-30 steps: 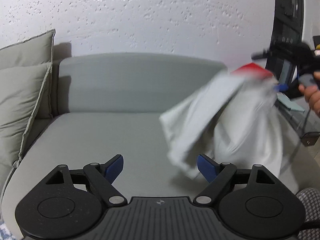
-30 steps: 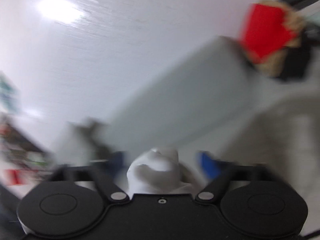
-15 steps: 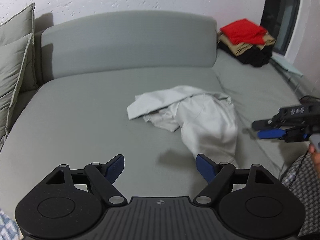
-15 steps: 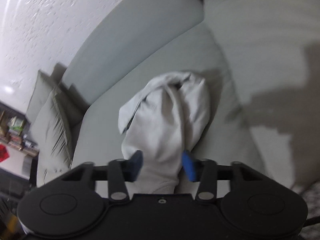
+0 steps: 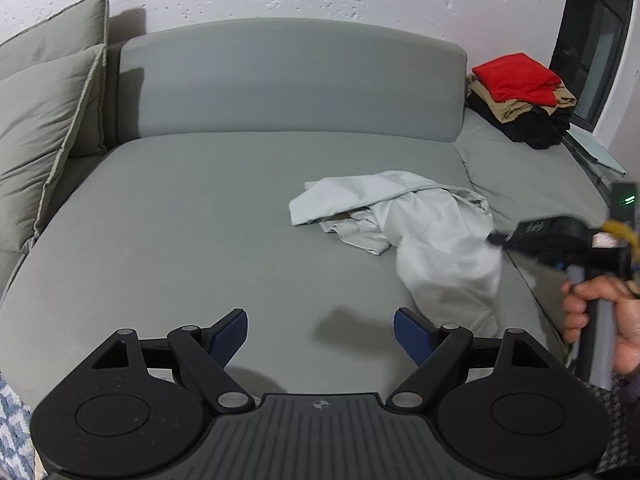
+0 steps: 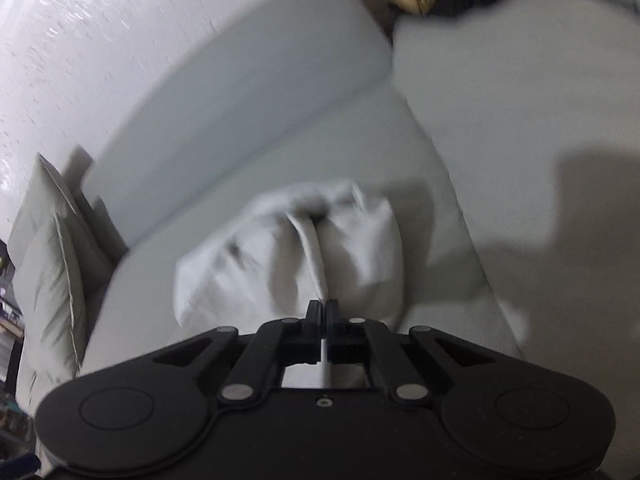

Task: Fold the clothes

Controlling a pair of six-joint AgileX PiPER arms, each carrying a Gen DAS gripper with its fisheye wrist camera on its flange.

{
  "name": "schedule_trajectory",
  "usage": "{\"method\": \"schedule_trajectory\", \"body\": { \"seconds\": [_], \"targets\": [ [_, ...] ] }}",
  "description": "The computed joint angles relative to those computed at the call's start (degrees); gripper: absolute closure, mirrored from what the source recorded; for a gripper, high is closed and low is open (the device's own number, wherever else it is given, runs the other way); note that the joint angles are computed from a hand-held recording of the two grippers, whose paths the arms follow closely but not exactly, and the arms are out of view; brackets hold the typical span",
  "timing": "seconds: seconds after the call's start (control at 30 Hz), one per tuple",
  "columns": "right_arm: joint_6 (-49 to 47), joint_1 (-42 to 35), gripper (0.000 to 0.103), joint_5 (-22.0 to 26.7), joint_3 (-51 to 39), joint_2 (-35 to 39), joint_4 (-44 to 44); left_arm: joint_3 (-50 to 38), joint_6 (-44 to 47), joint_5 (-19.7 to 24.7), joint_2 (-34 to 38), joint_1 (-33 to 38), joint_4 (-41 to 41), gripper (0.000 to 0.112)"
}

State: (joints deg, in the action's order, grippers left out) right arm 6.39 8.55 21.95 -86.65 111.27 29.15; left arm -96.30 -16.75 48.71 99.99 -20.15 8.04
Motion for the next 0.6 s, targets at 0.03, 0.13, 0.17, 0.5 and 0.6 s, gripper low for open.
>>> {"method": "schedule_trajectory", "body": {
  "seconds": [0.03, 0.13, 0.17, 0.5, 0.6],
  "targets": [
    [0.32, 0.83, 0.101, -1.1, -0.14, -1.15, -1.33, 0.46, 0.35, -0.54, -0.15, 0.68, -0.73, 0.031],
    [-1.56, 3.21, 0.101, -1.12, -3.86, -3.2, -0.67, 2.27, 0.23, -2.57, -1.24, 2.7, -2.15, 0.031],
    [-3.68, 4.37, 0.101, -0.25, -6.14, -3.35, 1.2, 2.86, -0.77, -3.06, -1.83, 3.19, -1.39, 0.031],
    [-11.1, 15.77, 0.093, 28.73, -34.91, 9.72, 5.18, 6.93, -10.22, -3.23, -6.63, 9.54, 2.3, 0.032],
    [-15.73, 12.47, 0.072, 26.11, -23.94, 3.18, 11.38, 7.11, -10.19, -2.68, -6.05, 9.31, 2.98, 0.035]
  ]
}}
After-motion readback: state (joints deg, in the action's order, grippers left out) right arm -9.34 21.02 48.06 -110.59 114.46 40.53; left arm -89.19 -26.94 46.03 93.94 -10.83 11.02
